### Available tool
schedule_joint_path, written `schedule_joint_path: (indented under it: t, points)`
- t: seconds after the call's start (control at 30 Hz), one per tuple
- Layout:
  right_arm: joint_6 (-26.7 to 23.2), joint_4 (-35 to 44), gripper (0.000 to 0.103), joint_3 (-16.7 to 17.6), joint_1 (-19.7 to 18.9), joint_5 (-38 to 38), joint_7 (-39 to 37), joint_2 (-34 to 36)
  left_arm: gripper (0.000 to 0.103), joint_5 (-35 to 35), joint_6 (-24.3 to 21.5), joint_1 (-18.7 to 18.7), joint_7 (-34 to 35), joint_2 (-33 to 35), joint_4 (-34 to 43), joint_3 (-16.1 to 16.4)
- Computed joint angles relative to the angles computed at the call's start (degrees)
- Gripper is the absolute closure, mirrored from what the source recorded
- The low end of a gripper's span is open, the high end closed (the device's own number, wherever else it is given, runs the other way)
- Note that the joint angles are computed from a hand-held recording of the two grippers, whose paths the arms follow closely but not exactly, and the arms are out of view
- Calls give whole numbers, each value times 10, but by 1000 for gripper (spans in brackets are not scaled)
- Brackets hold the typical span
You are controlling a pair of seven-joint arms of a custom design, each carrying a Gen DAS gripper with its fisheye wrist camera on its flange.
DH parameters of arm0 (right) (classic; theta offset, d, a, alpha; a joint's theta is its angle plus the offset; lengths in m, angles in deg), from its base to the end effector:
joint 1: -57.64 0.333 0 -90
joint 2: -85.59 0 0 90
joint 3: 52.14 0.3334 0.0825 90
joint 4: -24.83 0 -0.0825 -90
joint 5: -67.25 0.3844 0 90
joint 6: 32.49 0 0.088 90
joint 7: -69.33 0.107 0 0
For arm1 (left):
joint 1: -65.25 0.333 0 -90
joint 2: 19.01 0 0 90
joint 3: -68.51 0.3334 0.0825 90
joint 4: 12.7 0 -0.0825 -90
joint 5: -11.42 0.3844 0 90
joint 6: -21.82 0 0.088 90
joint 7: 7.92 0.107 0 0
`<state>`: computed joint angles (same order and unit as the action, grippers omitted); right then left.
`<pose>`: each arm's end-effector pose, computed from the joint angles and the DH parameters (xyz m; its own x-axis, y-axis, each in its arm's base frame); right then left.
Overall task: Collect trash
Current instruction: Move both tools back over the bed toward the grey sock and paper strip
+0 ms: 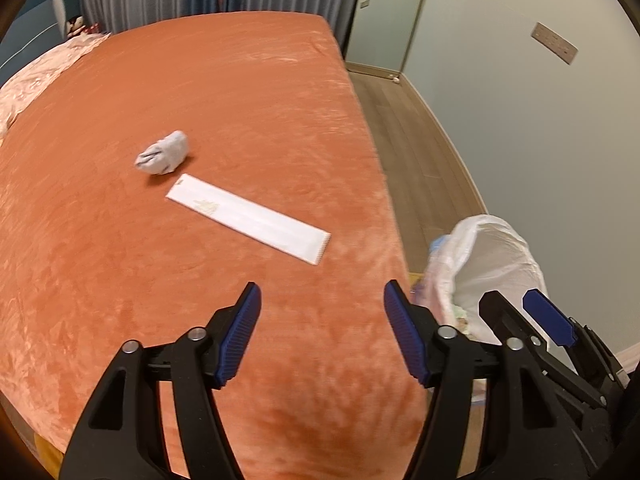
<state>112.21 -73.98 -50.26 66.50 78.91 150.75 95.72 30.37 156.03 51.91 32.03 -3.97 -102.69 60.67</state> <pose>0.6531 0.1201 0.5644 0.2389 -0.9648 -0.1099 -0.7965 -0.1299 -0.5906 0.6469 -0.2331 0.5651 0.2906 -0.9410 0.1734 -0.7905 -0.3382 -0.5107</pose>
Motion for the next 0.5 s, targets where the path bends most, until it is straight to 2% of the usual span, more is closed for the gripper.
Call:
schedule_joint_path:
  t: [0.3,0.5]
  points:
    - [-25,42,45,15,31,-28,4,48,38,0,21,38,3,-36,-72,15]
    - [-56,111,45,23,55,-47,15,114,36,2,29,74,12,-41,-102,29]
